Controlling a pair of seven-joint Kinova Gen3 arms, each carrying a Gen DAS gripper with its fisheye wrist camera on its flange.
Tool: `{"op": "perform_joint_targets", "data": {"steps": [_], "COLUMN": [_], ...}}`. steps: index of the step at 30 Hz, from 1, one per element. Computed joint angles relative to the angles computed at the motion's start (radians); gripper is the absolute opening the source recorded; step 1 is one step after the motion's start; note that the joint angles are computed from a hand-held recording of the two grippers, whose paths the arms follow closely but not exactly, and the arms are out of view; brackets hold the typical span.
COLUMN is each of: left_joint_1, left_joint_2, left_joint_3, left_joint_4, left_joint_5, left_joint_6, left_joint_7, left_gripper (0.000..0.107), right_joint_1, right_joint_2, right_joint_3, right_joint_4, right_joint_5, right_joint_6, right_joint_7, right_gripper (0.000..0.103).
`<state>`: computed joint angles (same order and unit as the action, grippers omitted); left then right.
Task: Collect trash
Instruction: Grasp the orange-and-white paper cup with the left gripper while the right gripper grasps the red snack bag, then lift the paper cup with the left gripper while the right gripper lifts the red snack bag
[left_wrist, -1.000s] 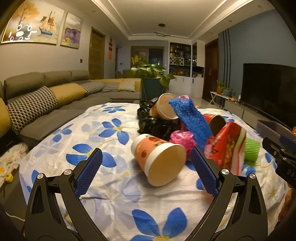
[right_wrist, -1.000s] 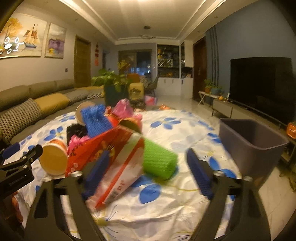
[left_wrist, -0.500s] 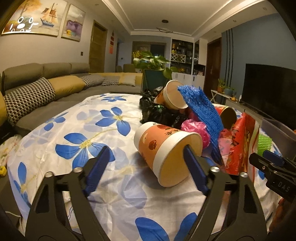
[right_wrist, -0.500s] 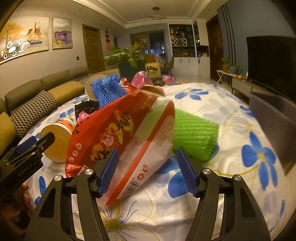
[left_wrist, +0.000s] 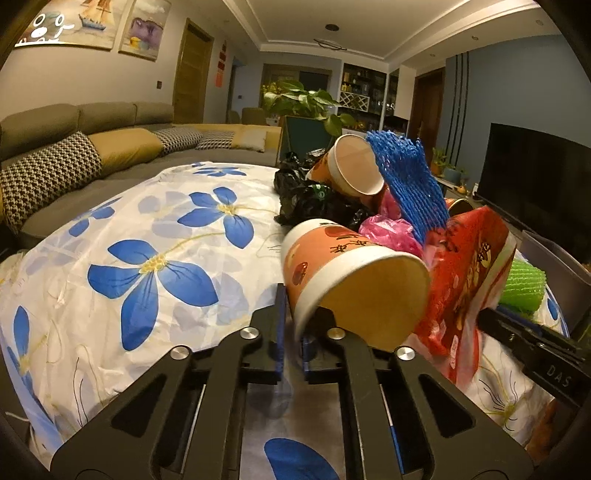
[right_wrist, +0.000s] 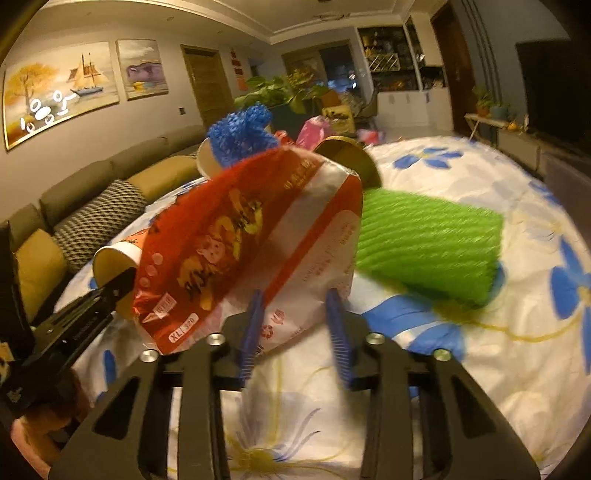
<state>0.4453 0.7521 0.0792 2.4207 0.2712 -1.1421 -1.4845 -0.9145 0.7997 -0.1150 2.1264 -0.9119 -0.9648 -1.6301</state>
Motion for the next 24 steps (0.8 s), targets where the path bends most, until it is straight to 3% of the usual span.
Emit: {"op": "perform_joint_targets", "data": {"steps": [1, 3, 6, 17, 21, 23, 24], "left_joint_1": [-0.001, -0.006, -0.029, -0.031, -0.034, -0.03, -0.024], "left_joint_2": [-0.001, -0.004, -0.011, -0.028, -0.035, -0.039, -0.042], "left_joint_3": [0.0, 0.001, 0.006, 0.008, 0.011, 0.012, 0.012], "left_joint_4": [0.002, 0.008, 0.019, 0.064, 0.084, 0.093, 0.098], "left_joint_5": [0.001, 0.0, -0.021, -0.036, -0.052, -0.054, -0.05], "left_joint_6": [0.0, -0.006, -0.01, -0.052, -0.08, -0.09, -0.094], "left_joint_7": [0.001, 0.011, 0.037, 0.08, 0.092, 0.093, 0.089], "left_gripper": [0.002, 0.001, 0.001, 0.001, 0.001, 0.001, 0.001], "right_joint_1": [0.005, -0.002, -0.007, -0.083, -0.07, -0.042, -0.043], "right_joint_2": [0.001, 0.0, -0.009, -0.033, -0.043, -0.05, -0.054], "right_joint_3": [-0.004, -0.003, -0.002, -0.012, -0.032, -0.048, -0.041], "right_joint_4": [0.005, 0.009, 0.021, 0.042, 0.059, 0.073, 0.076], "right_joint_5": [0.017, 0.019, 0.024, -0.18, -0.185, -0.146, -0.139], "right_joint_6": [-0.004, -0.009, -0.013, -0.101, -0.112, -0.108, -0.102], "right_joint_7": [-0.012, -0.008, 0.0, 0.142, 0.13, 0.088, 0.073], "right_gripper": [0.025, 0.009, 0.004, 0.0, 0.001, 0.006, 0.032]}}
